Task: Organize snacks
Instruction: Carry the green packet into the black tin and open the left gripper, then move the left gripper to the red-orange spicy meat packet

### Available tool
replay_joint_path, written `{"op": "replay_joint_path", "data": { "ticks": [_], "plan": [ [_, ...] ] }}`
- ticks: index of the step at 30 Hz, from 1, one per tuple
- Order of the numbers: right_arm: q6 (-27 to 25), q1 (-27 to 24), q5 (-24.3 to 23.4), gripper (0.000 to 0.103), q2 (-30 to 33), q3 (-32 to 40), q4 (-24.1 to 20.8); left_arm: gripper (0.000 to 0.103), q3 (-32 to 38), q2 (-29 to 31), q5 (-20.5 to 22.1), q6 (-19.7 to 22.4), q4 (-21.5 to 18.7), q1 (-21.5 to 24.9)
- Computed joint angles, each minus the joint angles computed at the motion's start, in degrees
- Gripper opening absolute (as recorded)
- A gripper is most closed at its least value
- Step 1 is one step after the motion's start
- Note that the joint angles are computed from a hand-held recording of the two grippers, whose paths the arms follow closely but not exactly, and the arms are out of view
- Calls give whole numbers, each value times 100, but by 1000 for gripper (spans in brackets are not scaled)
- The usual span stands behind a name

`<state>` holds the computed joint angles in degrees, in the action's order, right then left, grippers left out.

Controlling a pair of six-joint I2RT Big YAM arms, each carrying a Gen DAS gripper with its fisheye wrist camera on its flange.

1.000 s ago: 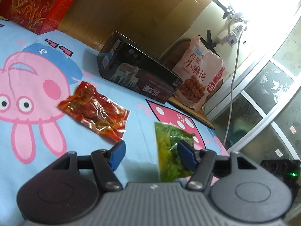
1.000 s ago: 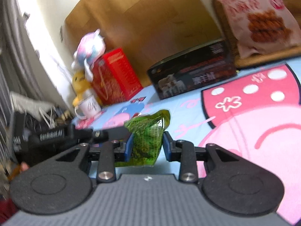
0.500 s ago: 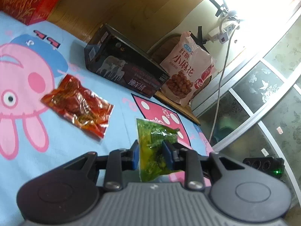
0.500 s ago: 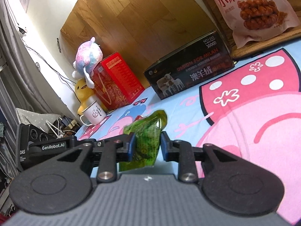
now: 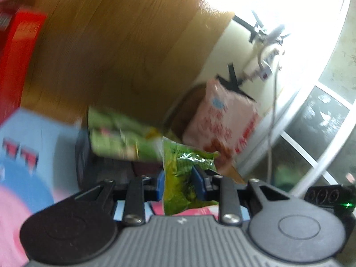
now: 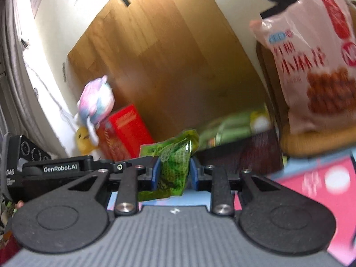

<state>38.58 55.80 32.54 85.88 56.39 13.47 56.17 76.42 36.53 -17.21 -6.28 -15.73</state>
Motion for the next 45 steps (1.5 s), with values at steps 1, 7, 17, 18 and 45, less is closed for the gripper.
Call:
{"op": "replay_joint_path", "data": {
  "ticks": [1, 7, 17, 18, 45],
  "plan": [
    [-65, -142, -125, 31, 61, 121, -25, 26, 166, 147, -139, -7, 35, -23],
    [-582, -701, -425, 32, 775, 1043, -438, 26, 1055, 1013, -1249, 179, -190, -193],
    [-355, -713, 629, 55, 923, 860, -267, 38, 921, 947, -1477, 116, -178, -86],
    [-366, -642, 723, 55, 825, 731, -170, 38, 791, 810, -1456, 79, -164, -40],
    [1426, 753, 262, 55, 725, 556, -1391, 44, -1726, -1107, -3708, 679, -293, 96]
  ]
}}
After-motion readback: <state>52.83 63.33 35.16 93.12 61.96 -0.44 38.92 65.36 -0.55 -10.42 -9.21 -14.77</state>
